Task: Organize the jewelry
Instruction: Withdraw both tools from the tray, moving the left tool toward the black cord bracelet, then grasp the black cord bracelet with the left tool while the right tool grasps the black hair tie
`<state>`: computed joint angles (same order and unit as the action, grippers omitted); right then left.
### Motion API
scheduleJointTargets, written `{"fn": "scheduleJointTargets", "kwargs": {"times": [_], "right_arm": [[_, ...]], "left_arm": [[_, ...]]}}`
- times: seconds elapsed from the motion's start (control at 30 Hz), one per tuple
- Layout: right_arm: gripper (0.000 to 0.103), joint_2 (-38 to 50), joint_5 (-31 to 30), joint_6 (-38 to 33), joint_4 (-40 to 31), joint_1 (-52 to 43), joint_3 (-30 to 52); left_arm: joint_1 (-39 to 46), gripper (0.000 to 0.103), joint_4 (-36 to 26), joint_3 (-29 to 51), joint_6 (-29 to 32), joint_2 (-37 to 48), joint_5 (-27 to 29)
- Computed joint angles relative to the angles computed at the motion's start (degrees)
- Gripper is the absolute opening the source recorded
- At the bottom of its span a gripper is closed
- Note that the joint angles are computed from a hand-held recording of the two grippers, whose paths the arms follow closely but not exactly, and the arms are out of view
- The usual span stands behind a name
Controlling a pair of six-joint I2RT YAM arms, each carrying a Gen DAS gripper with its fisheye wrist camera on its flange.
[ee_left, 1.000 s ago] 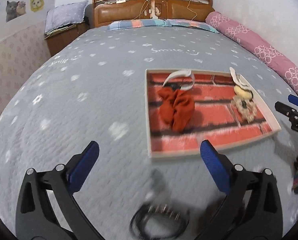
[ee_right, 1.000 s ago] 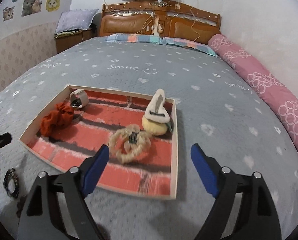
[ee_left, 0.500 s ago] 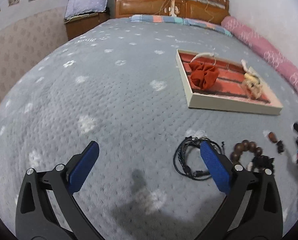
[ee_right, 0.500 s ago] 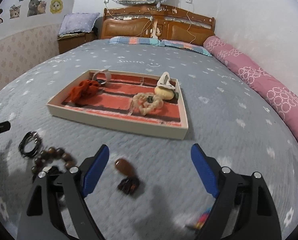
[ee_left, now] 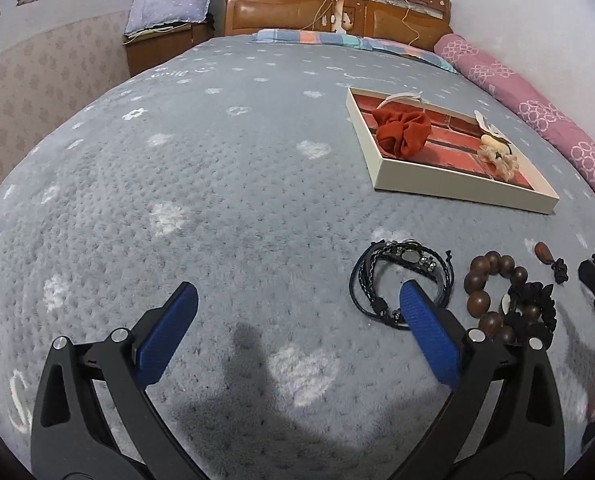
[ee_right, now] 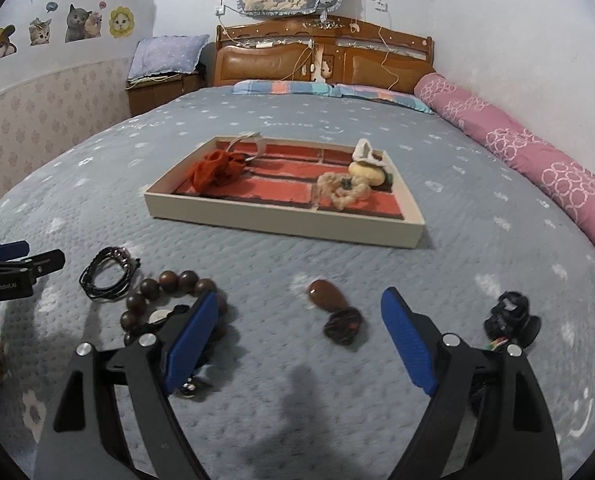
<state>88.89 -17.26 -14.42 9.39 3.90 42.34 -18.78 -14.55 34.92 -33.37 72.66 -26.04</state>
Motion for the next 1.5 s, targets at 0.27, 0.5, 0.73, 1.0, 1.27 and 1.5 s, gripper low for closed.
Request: {"fn": "scheduleJointTargets", "kwargs": {"times": [0.27,0.5,0.73,1.0,1.27,1.5], "right_arm": [[0.082,-0.16,1.45,1.85,0.05,1.61,-1.74],[0.081,0.1,2.77,1.41,-0.89,3.69,-2.09],[0.069,1.31,3.64,1.53,-2.98,5.02,-1.13],[0.062,1.19,3.7,2.51,-4.73,5.84,-0.82],[0.049,1.91,6.11,2.38,-5.76,8.23,-0.53],[0.039,3.52,6.19,2.89,-6.67,9.02,1.15]], "left_arm": [[-0.15,0.098,2.25,1.94,3.19,4.68,0.68],[1.51,0.095,3.88,5.18,5.22,10.41,4.19],[3.56,0.078,3.66,7.89,5.63,15.21,8.47],[4.05,0.078,4.42,9.34,6.15,17.49,9.45],[5.23,0.063,5.72,8.88,5.85,17.24,10.39],[6.25,0.045,6.98,7.52,5.5,16.02,11.58]]}}
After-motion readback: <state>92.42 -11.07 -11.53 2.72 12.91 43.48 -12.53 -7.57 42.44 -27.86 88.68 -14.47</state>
